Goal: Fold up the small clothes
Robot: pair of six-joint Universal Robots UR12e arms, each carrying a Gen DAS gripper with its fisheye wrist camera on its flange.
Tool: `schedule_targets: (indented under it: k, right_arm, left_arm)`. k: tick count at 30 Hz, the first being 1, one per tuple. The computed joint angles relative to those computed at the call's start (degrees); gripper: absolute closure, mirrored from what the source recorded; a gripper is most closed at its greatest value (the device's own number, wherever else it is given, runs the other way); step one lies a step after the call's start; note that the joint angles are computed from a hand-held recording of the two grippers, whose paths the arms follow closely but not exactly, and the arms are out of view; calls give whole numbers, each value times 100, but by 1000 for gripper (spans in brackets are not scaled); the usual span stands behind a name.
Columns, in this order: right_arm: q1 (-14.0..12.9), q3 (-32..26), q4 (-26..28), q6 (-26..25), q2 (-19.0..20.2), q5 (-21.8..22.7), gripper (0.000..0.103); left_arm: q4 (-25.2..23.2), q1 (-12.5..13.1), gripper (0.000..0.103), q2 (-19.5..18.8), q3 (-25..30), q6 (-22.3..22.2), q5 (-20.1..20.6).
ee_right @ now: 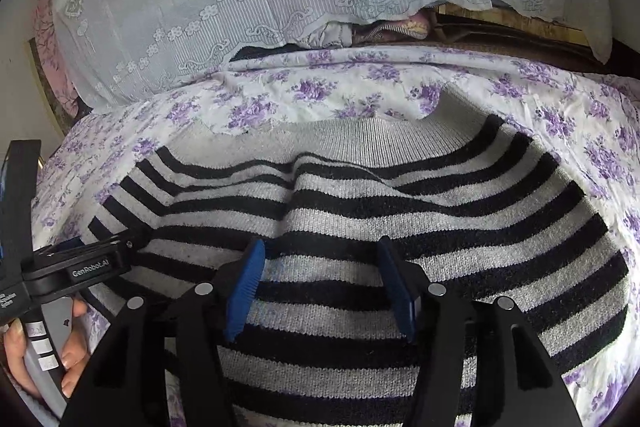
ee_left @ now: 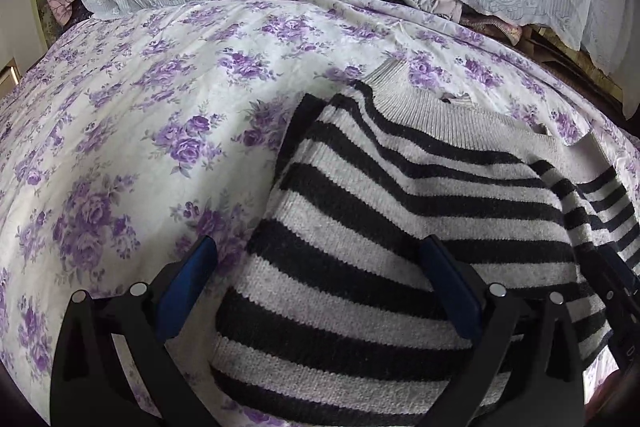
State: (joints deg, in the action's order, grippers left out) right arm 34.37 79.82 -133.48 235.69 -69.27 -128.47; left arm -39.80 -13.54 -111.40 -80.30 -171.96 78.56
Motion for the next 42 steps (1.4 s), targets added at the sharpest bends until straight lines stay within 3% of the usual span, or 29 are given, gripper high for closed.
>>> schedule_targets:
  k: [6, 8, 11, 15, 20, 25, 28, 32, 36, 39, 42]
  right_arm:
    - [115, -63, -349, -424, 88, -474, 44]
    - [83, -137, -66, -359, 109, -346, 44]
    - [-80, -156, 294, -141, 68, 302, 37]
    - [-48, -154, 244, -200, 74, 228, 36]
    - [-4, 16, -254, -133, 12, -105, 36]
    - [-116, 75, -26, 193, -52, 123, 36]
    - [-147, -69, 289, 25, 10, 283, 29]
    - [-131, -39, 201, 2, 5, 269, 28]
    - [-44, 68, -158, 19, -40, -182, 29]
    - [28, -17, 223, 149, -33, -811, 29]
    - [-45, 94, 641, 713, -169, -843, 29]
  left_arm:
    - [189, -44, 4, 9, -31, 127, 100]
    - [230, -53, 4, 13, -41, 152, 107]
    - [243, -62, 4, 10, -45, 182, 129]
    - [252, -62, 4, 7, -42, 178, 126]
    - [424, -47, 4, 40, -101, 185, 43]
    - [465, -68, 4, 42, -112, 248, 68]
    - [223, -105, 4, -9, -31, 301, 189]
    - [107, -61, 4, -18, -8, 216, 56]
    - [307, -54, 4, 26, -78, 226, 40]
    - [656, -15, 4, 91, -187, 168, -141]
    - [813, 34, 4, 107, -212, 19, -293]
